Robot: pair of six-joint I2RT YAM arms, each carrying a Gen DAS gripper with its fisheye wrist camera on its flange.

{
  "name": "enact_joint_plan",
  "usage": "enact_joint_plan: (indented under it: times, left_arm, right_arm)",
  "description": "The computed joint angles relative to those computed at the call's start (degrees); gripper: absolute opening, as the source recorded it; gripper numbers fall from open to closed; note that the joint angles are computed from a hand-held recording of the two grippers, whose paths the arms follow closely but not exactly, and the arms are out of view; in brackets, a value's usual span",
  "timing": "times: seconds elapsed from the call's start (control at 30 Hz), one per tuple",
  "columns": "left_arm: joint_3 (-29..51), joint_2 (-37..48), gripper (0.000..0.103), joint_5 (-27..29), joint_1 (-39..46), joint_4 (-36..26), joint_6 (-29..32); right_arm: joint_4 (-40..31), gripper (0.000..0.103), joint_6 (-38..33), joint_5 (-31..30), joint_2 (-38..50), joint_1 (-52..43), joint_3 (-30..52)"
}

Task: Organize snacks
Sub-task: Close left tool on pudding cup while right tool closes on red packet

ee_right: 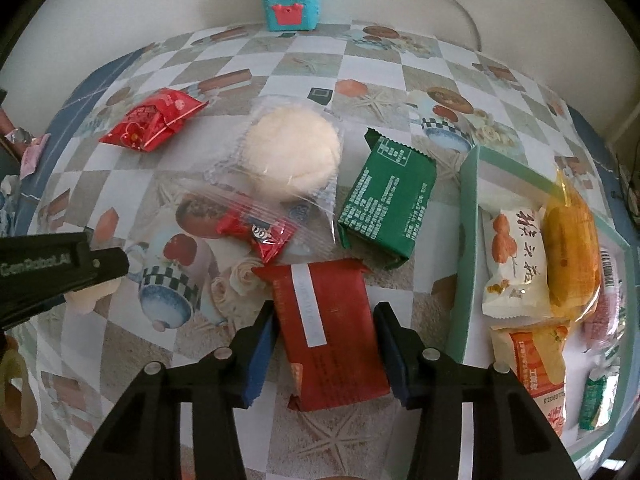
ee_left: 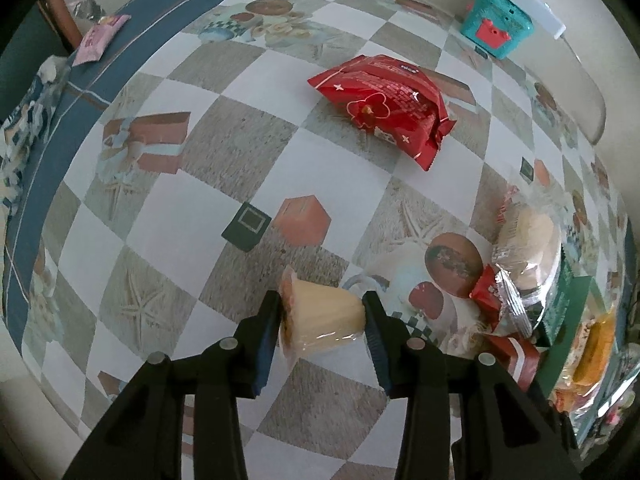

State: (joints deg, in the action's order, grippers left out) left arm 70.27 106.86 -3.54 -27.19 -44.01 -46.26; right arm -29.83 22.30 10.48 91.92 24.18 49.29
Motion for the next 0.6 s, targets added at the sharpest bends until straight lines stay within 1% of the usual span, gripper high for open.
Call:
enact_joint_plan:
  times: [0.13,0.17,0.33,0.6]
  left_arm:
    - [0.9,1.22,0.046,-0.66,0.07,0.03,0.56]
    - [0.84,1.24,0.046,-0.96,0.08,0.33,0.69]
    - [-0.71,0.01,0.046,-0.48,1.05,1.74,1.14]
    - [-5.15,-3.8,0.045,3.4,5.8,4.43,0.99]
  right_arm:
    - [-0.42,0.047,0.24,0.61,-0.39,1.13,0.01]
    - [-0.84,0.044,0.79,0.62,-0.64,1.61,0.13]
    - [-1.37,0.044,1.02,0.87,-1.02,2.04,0.11]
    - [-1.97,0.042,-0.43,-0.8,-0.96,0.48,0.56]
